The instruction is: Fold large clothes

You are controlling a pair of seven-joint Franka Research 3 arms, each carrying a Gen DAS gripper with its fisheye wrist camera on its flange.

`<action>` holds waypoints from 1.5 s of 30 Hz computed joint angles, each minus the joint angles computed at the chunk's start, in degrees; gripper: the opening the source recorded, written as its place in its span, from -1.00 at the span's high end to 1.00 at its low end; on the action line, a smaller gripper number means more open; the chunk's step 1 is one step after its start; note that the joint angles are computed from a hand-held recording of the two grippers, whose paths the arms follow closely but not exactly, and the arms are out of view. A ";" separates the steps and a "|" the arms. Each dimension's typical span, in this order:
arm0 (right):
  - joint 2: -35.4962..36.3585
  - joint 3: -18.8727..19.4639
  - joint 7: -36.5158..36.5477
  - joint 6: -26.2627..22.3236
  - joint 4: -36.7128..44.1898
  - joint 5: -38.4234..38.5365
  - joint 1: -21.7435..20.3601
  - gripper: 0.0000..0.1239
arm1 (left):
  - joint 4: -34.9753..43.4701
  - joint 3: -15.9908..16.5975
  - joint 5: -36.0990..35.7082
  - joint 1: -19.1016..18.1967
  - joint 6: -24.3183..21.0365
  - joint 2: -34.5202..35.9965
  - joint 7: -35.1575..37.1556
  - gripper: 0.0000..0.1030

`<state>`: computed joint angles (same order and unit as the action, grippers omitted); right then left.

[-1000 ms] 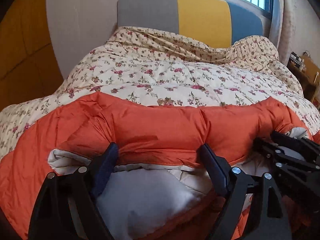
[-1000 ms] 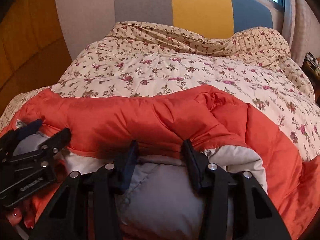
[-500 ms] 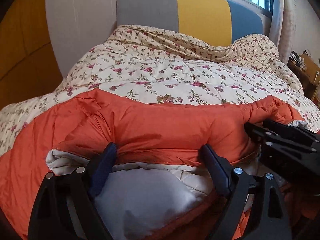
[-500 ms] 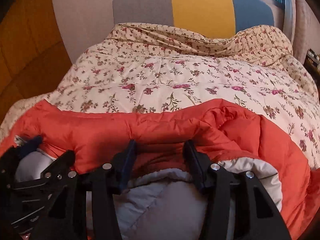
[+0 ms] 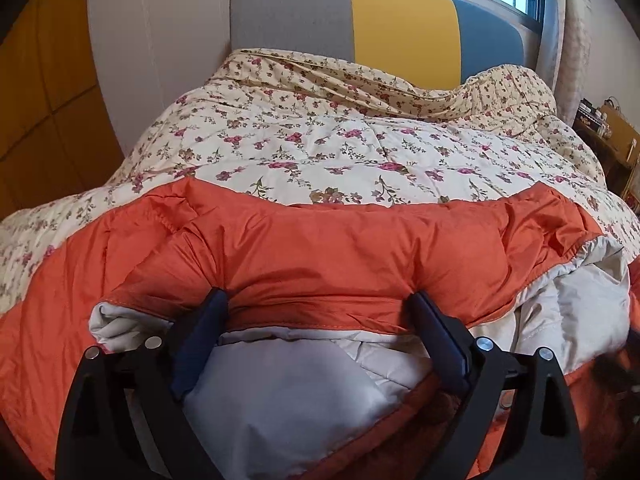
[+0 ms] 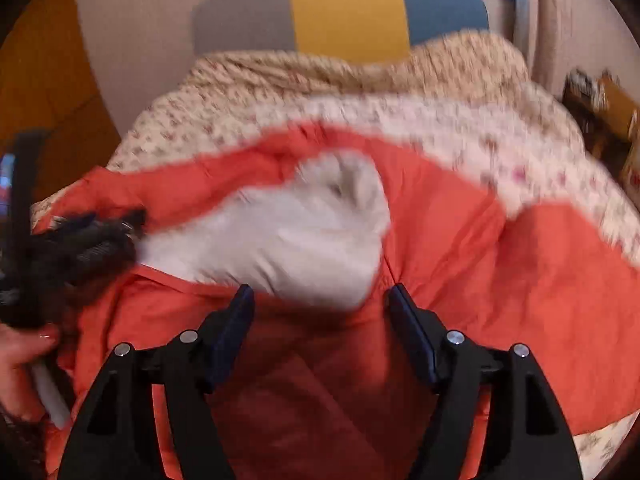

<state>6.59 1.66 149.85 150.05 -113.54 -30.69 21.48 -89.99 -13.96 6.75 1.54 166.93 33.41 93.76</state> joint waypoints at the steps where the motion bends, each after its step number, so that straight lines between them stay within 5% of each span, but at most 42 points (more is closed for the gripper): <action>1: 0.67 0.04 -0.27 -0.37 0.51 -0.22 0.09 -0.16 | -1.42 -0.71 -0.49 0.69 0.57 -1.06 0.32 -0.79; 5: 3.98 0.09 -4.32 -6.82 5.49 -1.93 1.92 -0.43 | -8.29 -8.63 -6.97 8.03 3.98 -5.41 5.65 -0.92; 8: 3.28 -0.54 -3.36 -5.22 4.00 -2.27 2.27 -0.44 | -13.84 -8.64 -10.49 9.68 6.86 -10.03 4.01 -0.92; 12: 3.21 -0.81 -2.65 -4.57 3.48 -2.96 2.40 -0.44 | -20.78 -16.02 -19.29 18.54 9.84 -15.23 6.92 -0.92; 14: 3.35 -0.80 -2.88 -4.55 3.64 -2.74 2.36 -0.45 | -25.06 -17.06 -22.14 20.82 12.03 -18.93 8.47 -0.92; 20: 0.85 -0.29 -4.81 -7.59 3.15 -2.23 2.84 -0.58 | -32.02 -28.61 -40.71 35.02 11.76 -25.88 24.17 -0.93; 28: -5.83 3.13 1.58 -12.52 -2.92 -3.73 1.13 -0.63 | -37.00 -17.50 -43.33 31.67 11.78 -30.08 16.93 -0.93; 42: -6.26 4.73 4.26 -11.37 -5.52 -4.12 -0.18 -0.63 | -43.63 0.41 -58.58 30.53 8.32 -35.21 7.69 -0.92; 45: -6.24 4.75 4.34 -11.04 -5.57 -3.89 -0.25 -0.63 | -41.23 3.83 -74.90 28.33 6.74 -34.12 20.84 -0.91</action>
